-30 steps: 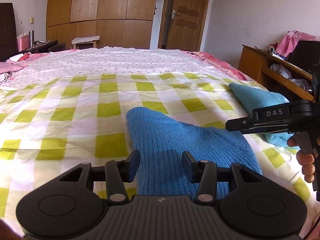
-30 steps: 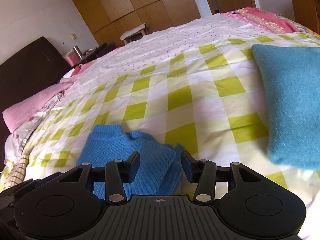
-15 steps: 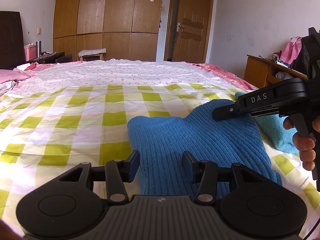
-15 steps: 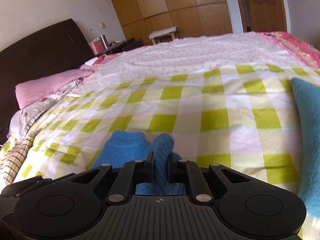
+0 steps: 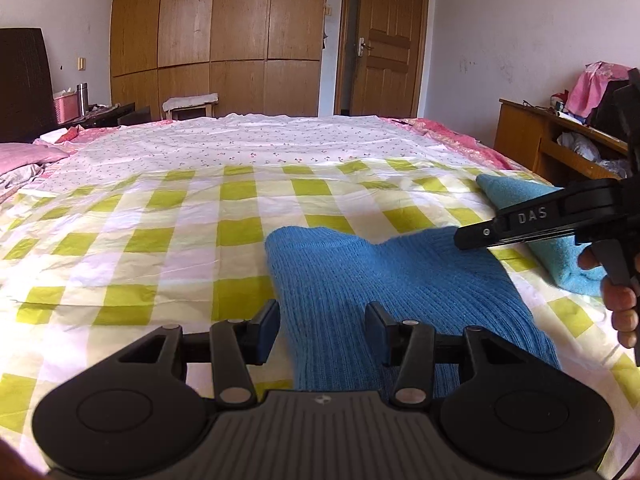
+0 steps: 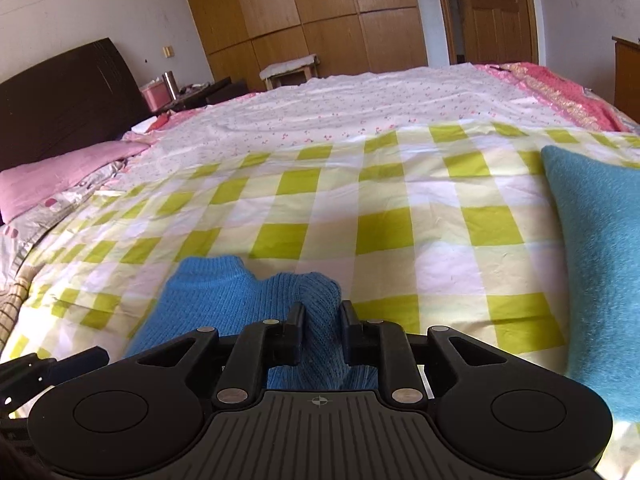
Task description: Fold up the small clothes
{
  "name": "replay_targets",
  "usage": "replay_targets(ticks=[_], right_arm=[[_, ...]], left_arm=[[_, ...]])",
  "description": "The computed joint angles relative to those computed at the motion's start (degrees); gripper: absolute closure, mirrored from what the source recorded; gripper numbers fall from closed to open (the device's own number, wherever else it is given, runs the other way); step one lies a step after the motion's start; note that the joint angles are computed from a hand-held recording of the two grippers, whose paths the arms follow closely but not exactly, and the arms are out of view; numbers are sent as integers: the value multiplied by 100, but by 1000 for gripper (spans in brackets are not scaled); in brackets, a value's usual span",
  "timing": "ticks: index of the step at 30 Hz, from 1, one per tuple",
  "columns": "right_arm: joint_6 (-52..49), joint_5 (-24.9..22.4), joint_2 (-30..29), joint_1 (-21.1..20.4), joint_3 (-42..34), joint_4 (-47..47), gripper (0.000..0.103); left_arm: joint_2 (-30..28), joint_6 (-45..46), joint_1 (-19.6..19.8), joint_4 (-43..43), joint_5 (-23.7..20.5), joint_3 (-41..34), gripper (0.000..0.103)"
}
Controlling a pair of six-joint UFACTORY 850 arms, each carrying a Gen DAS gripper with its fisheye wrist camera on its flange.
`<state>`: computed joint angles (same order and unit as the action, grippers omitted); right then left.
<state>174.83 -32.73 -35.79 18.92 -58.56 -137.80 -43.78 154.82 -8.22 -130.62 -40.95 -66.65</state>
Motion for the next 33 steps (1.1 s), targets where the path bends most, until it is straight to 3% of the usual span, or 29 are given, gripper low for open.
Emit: replay_targets(ticks=[4, 9, 11, 16, 20, 25, 33], right_arm=[[-11, -153, 380, 388, 488, -41, 83], [-623, 332, 111, 532, 369, 760, 84], [-919, 212, 150, 608, 370, 1158, 85], [-536, -246, 497, 931, 726, 1167, 83], [-369, -134, 527, 1124, 849, 1280, 83], [-1839, 129, 244, 1216, 521, 2712, 79], [-1113, -311, 361, 1504, 740, 2601, 76]], left_arm=[[141, 16, 118, 156, -4, 230, 51], [201, 270, 50, 106, 258, 410, 50], [290, 502, -12, -37, 408, 515, 50], [461, 429, -51, -21, 635, 687, 50], [557, 758, -59, -280, 590, 877, 49], [630, 866, -53, -381, 617, 1010, 48], [726, 953, -6, -469, 534, 1163, 39]])
